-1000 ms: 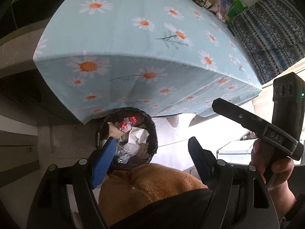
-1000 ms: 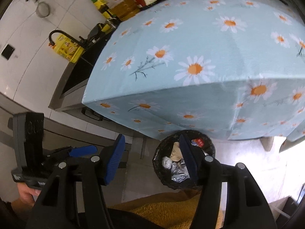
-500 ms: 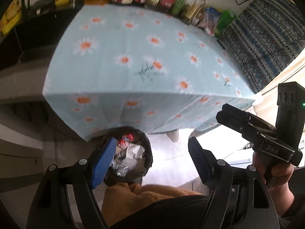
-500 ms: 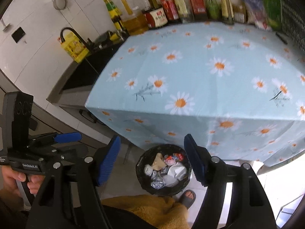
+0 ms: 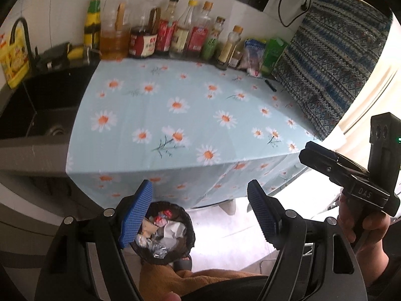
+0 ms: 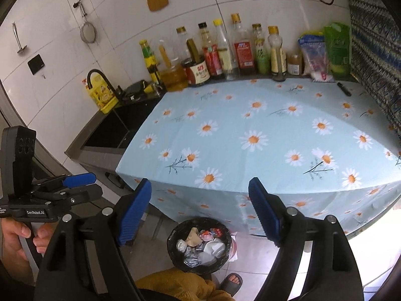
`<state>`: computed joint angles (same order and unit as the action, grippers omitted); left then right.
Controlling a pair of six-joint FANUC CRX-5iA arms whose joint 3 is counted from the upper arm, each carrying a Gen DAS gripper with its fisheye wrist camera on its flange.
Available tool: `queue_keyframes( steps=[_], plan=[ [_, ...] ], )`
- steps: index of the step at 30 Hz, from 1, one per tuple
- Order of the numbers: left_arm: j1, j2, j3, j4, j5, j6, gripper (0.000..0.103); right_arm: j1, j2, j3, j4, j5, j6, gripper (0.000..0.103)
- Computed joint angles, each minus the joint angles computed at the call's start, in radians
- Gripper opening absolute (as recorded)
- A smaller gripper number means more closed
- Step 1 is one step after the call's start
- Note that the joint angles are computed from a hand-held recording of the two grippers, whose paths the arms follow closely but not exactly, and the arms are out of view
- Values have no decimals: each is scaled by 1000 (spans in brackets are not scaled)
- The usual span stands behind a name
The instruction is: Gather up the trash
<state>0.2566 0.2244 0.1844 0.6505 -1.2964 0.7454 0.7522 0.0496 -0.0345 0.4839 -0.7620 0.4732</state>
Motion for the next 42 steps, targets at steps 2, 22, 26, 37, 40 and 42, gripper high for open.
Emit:
queue_keyframes(
  steps=[2, 22, 26, 37, 40, 42],
  plan=[
    [-4, -11, -1, 0, 15, 4, 89, 3, -14, -9, 14, 4, -10, 85],
    [-20, -74, -25, -13, 115, 40, 96, 30, -75, -47, 123, -55, -96, 98],
    [-22, -88, -38, -16, 132, 40, 96, 30, -79, -52, 127, -54, -98, 98],
    [-25, -90, -37, -18, 121, 26, 96, 31, -86, -50, 98, -69, -95, 98],
    [-26, -87, -38, -17, 122, 36, 96, 22, -89, -50, 71, -62, -81, 98],
    [-26, -83, -33, -20, 121, 49, 96, 18, -91, -58, 81, -63, -92, 98]
  ],
)
